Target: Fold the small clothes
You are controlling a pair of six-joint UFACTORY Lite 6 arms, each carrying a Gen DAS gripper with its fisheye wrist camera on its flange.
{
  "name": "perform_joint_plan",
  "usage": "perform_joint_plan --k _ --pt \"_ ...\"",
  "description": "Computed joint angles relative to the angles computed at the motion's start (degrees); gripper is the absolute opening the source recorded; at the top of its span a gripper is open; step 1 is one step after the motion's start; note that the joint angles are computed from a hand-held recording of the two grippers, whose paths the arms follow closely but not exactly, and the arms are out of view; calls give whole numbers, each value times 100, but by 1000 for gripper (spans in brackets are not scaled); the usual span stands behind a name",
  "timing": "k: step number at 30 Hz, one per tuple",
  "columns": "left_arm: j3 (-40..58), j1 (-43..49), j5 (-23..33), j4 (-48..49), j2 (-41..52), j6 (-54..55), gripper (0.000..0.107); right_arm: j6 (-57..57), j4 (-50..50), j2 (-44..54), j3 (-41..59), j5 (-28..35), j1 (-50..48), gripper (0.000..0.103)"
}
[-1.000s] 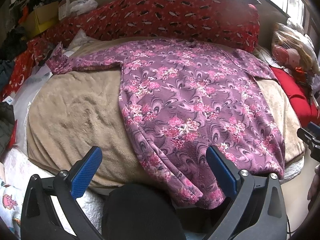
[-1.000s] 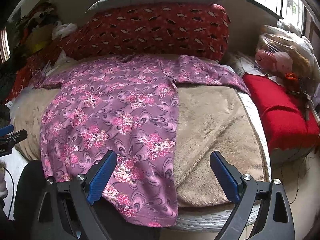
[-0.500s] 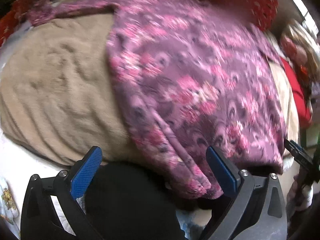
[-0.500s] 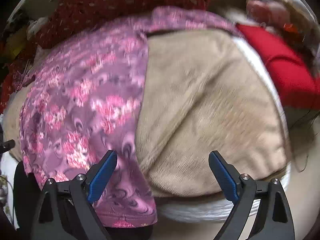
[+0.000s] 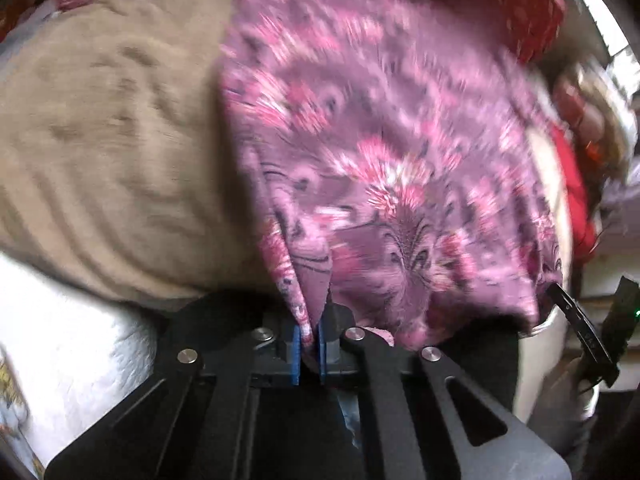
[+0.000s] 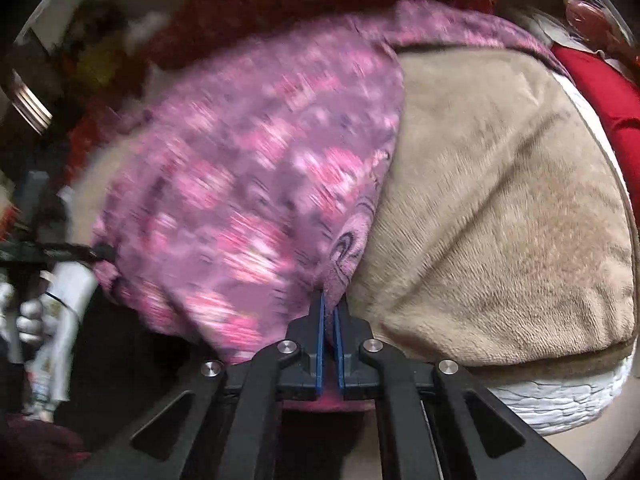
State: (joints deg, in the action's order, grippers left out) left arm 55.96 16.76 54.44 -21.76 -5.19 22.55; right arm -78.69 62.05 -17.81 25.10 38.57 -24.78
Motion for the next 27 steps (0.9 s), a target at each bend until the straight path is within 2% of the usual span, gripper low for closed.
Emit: perform_joint_plan --k 2,4,6,9,11,14,15,17,18,19,20,22,25,27 --pt "95 427 338 -87 -242 264 4 66 -84 -638 72 1120 -905 4" --pt "146 797 481 -121 -249 536 4 23 -138 -783 205 1797 -1610 4" --pt "-25 892 367 29 -214 522 4 9 -175 -738 261 1997 -1916 4" --pt "-289 770 -65 442 113 116 4 -114 -190 -187 133 1449 -1912 4" --pt "-500 997 -185 490 261 197 5 -101 -170 349 198 1093 -1785 4" --pt "-455 1332 -63 118 296 617 5 170 -327 876 265 508 -1519 5" --pt "-387 1369 -32 7 176 769 5 476 -495 930 349 335 -1413 10" --pt "-281 1283 -130 -6 -100 865 7 632 -467 967 491 75 -1274 10" --pt "-177 1113 -219 7 -216 851 9 678 -415 838 550 106 -1246 10" --pt "-108 948 -288 -10 -280 808 19 654 -283 724 643 203 -1214 13" --pt "-7 759 -403 -57 -274 760 35 570 -112 681 722 272 -1154 16" --pt "124 282 -733 -31 -245 485 55 411 276 617 792 155 -825 35" --pt "274 -507 -1336 201 140 -34 55 147 898 990 1011 -412 1 37" --pt "413 -1173 -1816 537 725 -736 55 -107 1267 1587 1229 -956 551 37"
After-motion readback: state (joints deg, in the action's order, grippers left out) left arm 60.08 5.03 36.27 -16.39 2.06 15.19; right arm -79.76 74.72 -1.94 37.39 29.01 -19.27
